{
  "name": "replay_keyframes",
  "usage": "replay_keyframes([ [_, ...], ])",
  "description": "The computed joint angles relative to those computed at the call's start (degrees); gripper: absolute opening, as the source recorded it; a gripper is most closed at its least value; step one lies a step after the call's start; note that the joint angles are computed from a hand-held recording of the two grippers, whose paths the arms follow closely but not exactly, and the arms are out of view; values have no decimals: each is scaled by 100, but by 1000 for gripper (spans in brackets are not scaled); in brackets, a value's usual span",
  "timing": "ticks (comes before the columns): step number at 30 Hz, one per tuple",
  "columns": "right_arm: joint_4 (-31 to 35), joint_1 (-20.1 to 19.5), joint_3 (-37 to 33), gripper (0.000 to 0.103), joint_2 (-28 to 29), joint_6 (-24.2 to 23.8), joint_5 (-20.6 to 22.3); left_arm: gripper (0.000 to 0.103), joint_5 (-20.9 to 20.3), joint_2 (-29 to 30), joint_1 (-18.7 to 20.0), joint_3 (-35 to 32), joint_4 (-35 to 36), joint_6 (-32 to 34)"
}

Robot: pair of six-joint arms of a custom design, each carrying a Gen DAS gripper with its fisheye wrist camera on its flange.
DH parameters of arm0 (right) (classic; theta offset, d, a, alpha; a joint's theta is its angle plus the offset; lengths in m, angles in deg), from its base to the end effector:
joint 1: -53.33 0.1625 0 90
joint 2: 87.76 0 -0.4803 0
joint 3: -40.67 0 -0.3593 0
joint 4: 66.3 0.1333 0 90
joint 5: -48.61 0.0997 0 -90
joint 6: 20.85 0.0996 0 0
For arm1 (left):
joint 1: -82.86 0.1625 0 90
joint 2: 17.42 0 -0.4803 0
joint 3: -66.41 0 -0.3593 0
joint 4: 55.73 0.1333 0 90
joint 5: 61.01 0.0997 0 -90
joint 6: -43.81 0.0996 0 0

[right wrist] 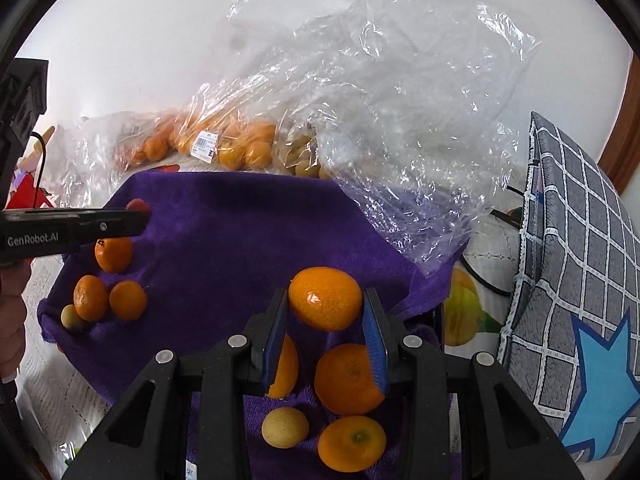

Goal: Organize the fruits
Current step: 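Lower the orange and strawberry onto the purple towel and open both grippers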

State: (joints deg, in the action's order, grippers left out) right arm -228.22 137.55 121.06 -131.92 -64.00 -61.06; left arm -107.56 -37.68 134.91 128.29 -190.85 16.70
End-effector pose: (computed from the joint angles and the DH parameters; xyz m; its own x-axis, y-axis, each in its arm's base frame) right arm 0.0217 -0.7762 0.2667 -0.7250 -0.3409 0.5984 -0.5675 0.7880 -0.2387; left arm -0.3471 -0.7732 0.0241 -0.8123 0.0093 -0.5832 0.2737 0.8890 -0.3672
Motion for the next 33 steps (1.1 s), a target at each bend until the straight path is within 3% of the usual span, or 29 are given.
replay_keyframes([
  [6, 91, -2, -76, 36, 92, -11, -65, 22, 173, 49, -3, -68, 238, -20],
  [33, -152, -96, 45, 36, 39, 56, 66, 22, -153, 61, 179, -198, 586, -126],
])
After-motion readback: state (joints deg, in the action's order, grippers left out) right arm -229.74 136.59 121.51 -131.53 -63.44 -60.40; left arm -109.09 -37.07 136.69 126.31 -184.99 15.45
